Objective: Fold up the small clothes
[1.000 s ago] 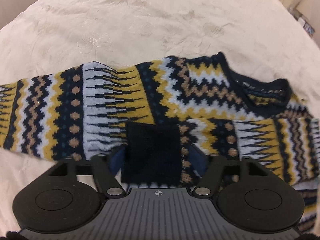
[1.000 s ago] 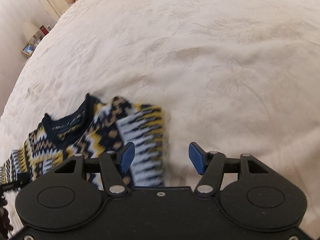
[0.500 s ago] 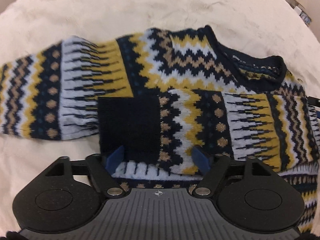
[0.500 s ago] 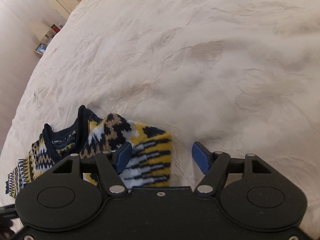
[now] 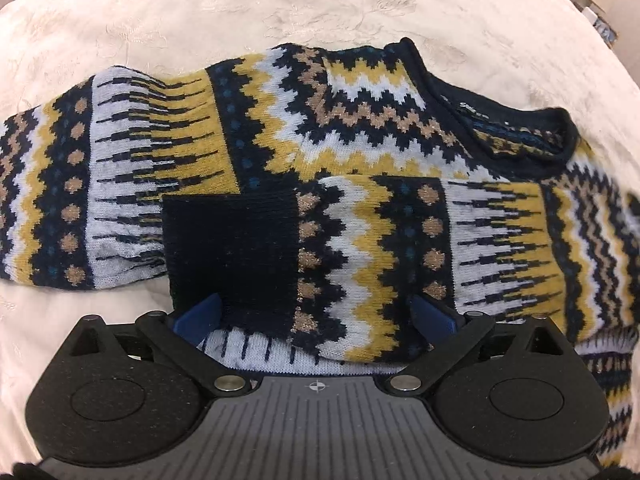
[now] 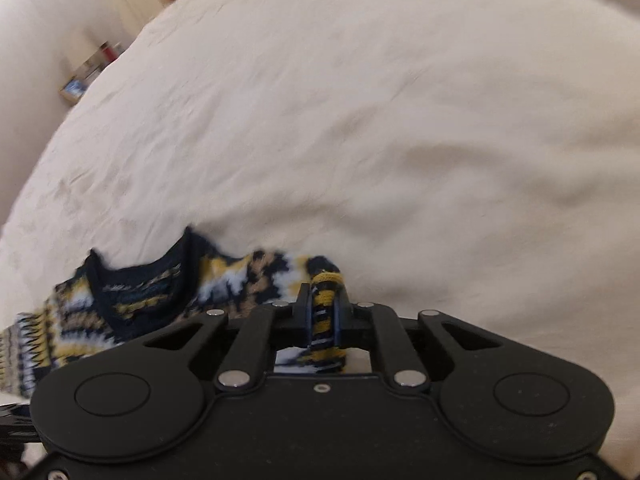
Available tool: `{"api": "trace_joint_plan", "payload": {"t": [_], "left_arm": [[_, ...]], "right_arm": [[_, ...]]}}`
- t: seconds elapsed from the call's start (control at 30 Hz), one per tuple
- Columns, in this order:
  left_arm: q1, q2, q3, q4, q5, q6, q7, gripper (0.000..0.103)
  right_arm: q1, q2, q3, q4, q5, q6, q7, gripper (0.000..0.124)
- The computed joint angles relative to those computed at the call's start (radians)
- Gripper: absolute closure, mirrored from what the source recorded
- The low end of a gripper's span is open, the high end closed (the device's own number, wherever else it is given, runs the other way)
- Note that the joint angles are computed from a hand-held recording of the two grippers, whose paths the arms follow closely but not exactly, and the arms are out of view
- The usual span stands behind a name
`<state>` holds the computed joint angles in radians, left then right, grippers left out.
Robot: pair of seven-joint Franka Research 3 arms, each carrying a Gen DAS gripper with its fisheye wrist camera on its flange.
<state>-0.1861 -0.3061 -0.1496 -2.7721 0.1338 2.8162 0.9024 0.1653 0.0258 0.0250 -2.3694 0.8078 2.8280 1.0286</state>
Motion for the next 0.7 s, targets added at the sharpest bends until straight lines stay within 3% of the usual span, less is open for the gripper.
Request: {"api": "trace_joint_plan", "payload": {"t": [0.13,0.2,0.23,0.3,0.4,0.43,0.5,0.6,0.7], "left_arm": [[0.002,0.006,-0.004,0.005,0.006,-0.003,-0.008,0.001],[-0.003,-0.001,0.002,0.002,-0.001,-0.005,-0.001,0.001],[-0.003,-0.002,0.005,0.002,-0.002,-0.003,0.003,0.001],[0.001,-0.001,0.002,-0.001,0.003,0.002,0.003,0.001],[0.009,0.0,-0.008,0.002,0.016,-0.002,-0.012,0.0],[0.01,0.0,-0.01,0.003,0.019,-0.003,-0.017,0.0],[0.012,0.003,-0.011,0.003,0.026,0.0,-0.022,0.0],[0.018,0.006,-0.013,-0.001,0.042,0.011,-0.023,0.0],[0.023,0.006,-0.019,-0.007,0.059,0.022,-0.034,0.0]], "right_arm": [[-0.015,0.065,-0.006,0.035,-0.053,-0.064,0.069,0.105],[-0.007,0.056,0.002,0.025,-0.086,-0.019,0.1,0.09],[0.001,0.043,0.013,0.011,-0.083,0.028,0.092,0.09],[0.017,0.019,0.035,-0.009,-0.052,0.104,0.016,0.087],[0.033,0.023,0.05,0.017,0.019,0.078,-0.118,0.067],[0.039,0.035,0.05,0.025,0.007,0.072,-0.126,0.066],[0.054,0.077,0.042,0.051,-0.092,0.06,-0.072,0.066],[0.086,0.16,0.01,0.106,-0.298,0.059,0.112,0.066],[0.047,0.205,0.032,0.156,-0.274,0.048,0.148,0.06]]}}
